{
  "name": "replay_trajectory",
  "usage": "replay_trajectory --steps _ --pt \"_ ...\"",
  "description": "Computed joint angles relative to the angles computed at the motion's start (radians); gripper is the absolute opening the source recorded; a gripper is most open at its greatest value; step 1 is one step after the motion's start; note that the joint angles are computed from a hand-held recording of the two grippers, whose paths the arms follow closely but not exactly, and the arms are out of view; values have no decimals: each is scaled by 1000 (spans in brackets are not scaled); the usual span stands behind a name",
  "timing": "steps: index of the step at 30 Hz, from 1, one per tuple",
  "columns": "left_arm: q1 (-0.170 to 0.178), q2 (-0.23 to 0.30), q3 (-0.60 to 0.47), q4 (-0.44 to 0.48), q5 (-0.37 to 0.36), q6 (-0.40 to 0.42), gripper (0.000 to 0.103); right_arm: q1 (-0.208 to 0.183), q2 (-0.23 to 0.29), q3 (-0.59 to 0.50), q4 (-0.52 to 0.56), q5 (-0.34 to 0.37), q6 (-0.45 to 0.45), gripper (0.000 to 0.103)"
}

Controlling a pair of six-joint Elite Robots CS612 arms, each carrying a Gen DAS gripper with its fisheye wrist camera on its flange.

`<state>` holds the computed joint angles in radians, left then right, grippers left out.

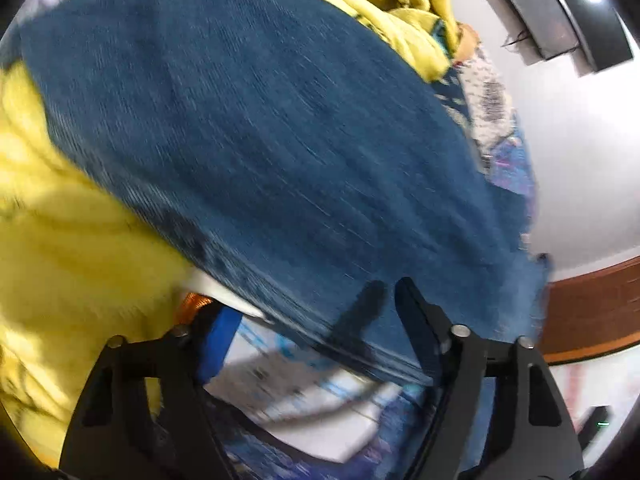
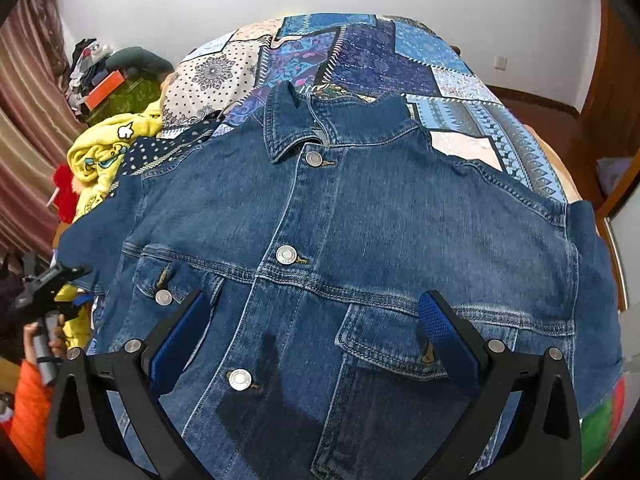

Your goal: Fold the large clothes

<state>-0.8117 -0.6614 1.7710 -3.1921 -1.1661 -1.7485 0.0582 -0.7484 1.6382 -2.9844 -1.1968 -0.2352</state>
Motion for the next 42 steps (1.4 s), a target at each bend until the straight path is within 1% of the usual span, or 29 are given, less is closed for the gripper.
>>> replay_trajectory --steps 2,4,6,7,8,9,11,12,14,16,19,21,22,23,24,26,27,28,31,33,35,37,38,40,41,42 --pt "1 0 -10 39 -2 15 61 -2 -3 1 10 8 -1 103" --pt "-4 -7 -16 76 23 6 52 -3 -7 3 20 11 -4 103" --pt "-6 -18 -21 113 36 16 32 -4 -13 8 25 9 -7 103" --pt "-8 -27 -22 142 43 19 27 -5 -16 12 29 8 -9 103" --pt "-10 -37 -25 176 51 32 18 -7 -18 14 29 10 -8 103" --pt "-11 -46 -29 205 57 43 14 -9 -21 18 28 14 -6 103" --pt "-17 -65 -36 258 85 66 12 -14 -27 24 27 20 2 103" --pt "-22 -76 -43 293 111 82 9 -16 -29 28 24 23 5 103" --pt "-35 -98 -55 338 175 118 9 -20 -37 36 18 23 12 103" --pt "-47 -122 -85 434 248 154 9 -23 -43 46 7 25 14 103" --pt "-57 -137 -129 526 319 215 9 -28 -57 66 -23 22 8 103" --pt "-60 -135 -167 528 361 294 8 -30 -66 81 -42 21 2 103" --pt "-65 -133 -179 516 375 325 7 -31 -70 87 -51 21 -3 103" --pt "-63 -120 -212 499 386 381 7 -33 -74 95 -63 23 -6 103" --pt "-66 -115 -229 491 392 419 6 -35 -77 100 -69 24 -8 103" --pt "-67 -81 -300 463 401 529 6 -39 -84 112 -86 25 -12 103" --pt "-71 -65 -330 451 402 571 5 -41 -86 119 -95 26 -13 103" --pt "-71 -44 -369 425 390 634 5 -44 -89 126 -109 26 -14 103" --pt "-77 8 -460 383 339 759 4 -51 -94 140 -131 28 -16 103" --pt "-82 55 -540 390 280 846 4 -59 -99 149 -137 34 -21 103" --pt "-87 102 -617 431 211 908 4 -68 -101 154 -133 52 -27 103" --pt "-87 143 -683 485 133 936 4 -74 -104 161 -134 59 -27 103" --pt "-84 170 -726 533 72 934 4 -78 -104 164 -134 61 -26 103" --pt "-74 208 -790 612 -34 913 4 -82 -105 168 -135 63 -24 103" --pt "-71 226 -819 651 -73 893 4 -85 -104 169 -135 65 -21 103" --pt "-69 237 -831 671 -90 875 5 -88 -106 172 -136 67 -21 103"
